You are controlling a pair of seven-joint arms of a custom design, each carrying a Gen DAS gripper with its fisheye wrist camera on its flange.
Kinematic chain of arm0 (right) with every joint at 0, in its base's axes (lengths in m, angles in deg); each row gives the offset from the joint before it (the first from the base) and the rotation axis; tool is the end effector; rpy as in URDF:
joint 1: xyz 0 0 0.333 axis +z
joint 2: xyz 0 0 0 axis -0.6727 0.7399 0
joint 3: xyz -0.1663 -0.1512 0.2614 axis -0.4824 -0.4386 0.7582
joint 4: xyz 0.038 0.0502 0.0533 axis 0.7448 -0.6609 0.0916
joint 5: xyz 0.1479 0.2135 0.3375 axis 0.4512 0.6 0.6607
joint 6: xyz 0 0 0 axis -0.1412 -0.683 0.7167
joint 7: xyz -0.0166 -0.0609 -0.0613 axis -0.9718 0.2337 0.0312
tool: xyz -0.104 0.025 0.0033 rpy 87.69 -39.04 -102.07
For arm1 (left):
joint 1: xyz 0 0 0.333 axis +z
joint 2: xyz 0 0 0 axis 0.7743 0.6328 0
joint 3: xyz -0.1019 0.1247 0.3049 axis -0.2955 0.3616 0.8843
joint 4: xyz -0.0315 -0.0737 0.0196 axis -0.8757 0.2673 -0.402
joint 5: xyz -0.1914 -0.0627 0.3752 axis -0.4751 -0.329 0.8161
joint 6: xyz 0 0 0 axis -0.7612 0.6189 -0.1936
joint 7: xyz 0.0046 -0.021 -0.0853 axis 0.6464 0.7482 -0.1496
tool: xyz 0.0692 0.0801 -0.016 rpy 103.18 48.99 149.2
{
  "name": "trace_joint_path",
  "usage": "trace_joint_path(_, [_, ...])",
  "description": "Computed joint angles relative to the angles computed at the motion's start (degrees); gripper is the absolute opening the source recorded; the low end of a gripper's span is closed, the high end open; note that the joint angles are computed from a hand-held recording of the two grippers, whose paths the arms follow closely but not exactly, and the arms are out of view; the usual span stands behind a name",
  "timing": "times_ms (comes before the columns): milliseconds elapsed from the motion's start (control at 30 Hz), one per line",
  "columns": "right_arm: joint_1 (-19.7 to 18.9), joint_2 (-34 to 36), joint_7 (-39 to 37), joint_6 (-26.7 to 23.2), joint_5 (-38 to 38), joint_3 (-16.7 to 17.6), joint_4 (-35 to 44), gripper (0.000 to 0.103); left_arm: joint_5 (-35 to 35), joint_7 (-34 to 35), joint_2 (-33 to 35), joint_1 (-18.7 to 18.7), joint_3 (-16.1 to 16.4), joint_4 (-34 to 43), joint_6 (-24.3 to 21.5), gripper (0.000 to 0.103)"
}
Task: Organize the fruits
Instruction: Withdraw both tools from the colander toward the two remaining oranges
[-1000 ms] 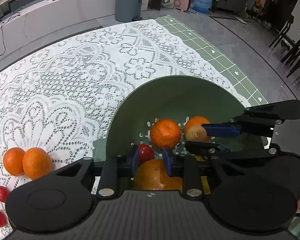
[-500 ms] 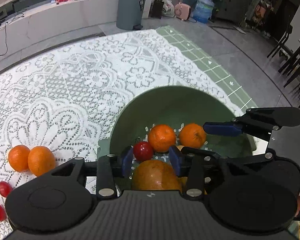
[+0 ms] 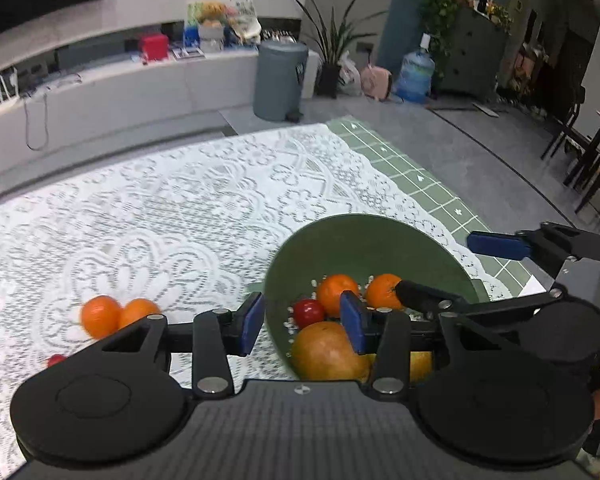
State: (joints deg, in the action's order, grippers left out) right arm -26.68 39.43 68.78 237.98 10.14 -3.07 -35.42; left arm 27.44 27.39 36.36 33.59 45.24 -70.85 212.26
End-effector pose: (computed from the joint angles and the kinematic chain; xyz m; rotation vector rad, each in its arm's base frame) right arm 0.5397 0.2519 0.4781 -1.8194 1.6015 -0.7914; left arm 0.5741 -0.3436 0.5002 -1.4960 2.2095 -0.9785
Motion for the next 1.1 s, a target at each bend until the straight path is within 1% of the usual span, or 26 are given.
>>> trace_joint_path(100, [0.3,-0.9,4.9,-1.1,-3.8,0.7,-0.4,0.087,0.6,-1.0,-2.1,0.0,0.3,-3.0,2.4,0.052])
trace_joint_path(167, [0.5,-1.3,7.8,-2.1,-6.5,1.3,-0.5,0.091,0.5,-1.2,-3.4,0.3,0.3,-4.8,3.6,0.052])
trace_joint_path(233, [0.8,-1.9,11.3,-2.9,-9.3,1.9,-0.8,0.092,1.6,-2.7,-4.7,0.3,0.7,-6.6,4.9,0.053])
trace_joint_path(433, [1.8,-2.5,22.1,-3.7,-16.5,3.3,-1.8,0.093,1.3,-5.0,-8.6,1.4,0.8,-12.5,8.5,0.055])
trace_joint_path(600, [3.5,-1.7,29.1,-3.8,-22.3,4.0,-1.5,0.093,5.4,-10.7,-11.5,3.2,0.7,-17.1,11.1,0.055])
trace_joint_path(700, [4.8,-1.0,31.9,-3.9,-26.0,4.2,-1.0,0.093,7.3,-13.7,-12.8,4.7,0.4,-19.3,12.0,0.056])
trace_joint_path(767, [5.8,-0.5,33.3,-4.2,-28.2,4.2,-0.6,0.093,10.1,-16.7,-13.8,6.5,-0.4,-20.8,12.6,0.056])
trace_joint_path(900, [7.0,0.2,35.6,-3.9,-32.6,3.9,-0.1,0.093,12.5,-19.6,-15.6,8.8,-1.3,-23.6,13.6,0.056])
trace_joint_path(967, [7.6,0.4,37.2,-3.9,-35.0,3.9,0.2,0.093,13.8,-21.1,-16.5,10.5,-2.1,-25.1,14.6,0.056])
trace_joint_path(1100, [8.4,1.8,39.1,-1.8,-39.3,3.7,1.4,0.093,16.2,-24.8,-17.4,14.6,-4.5,-26.6,15.8,0.057])
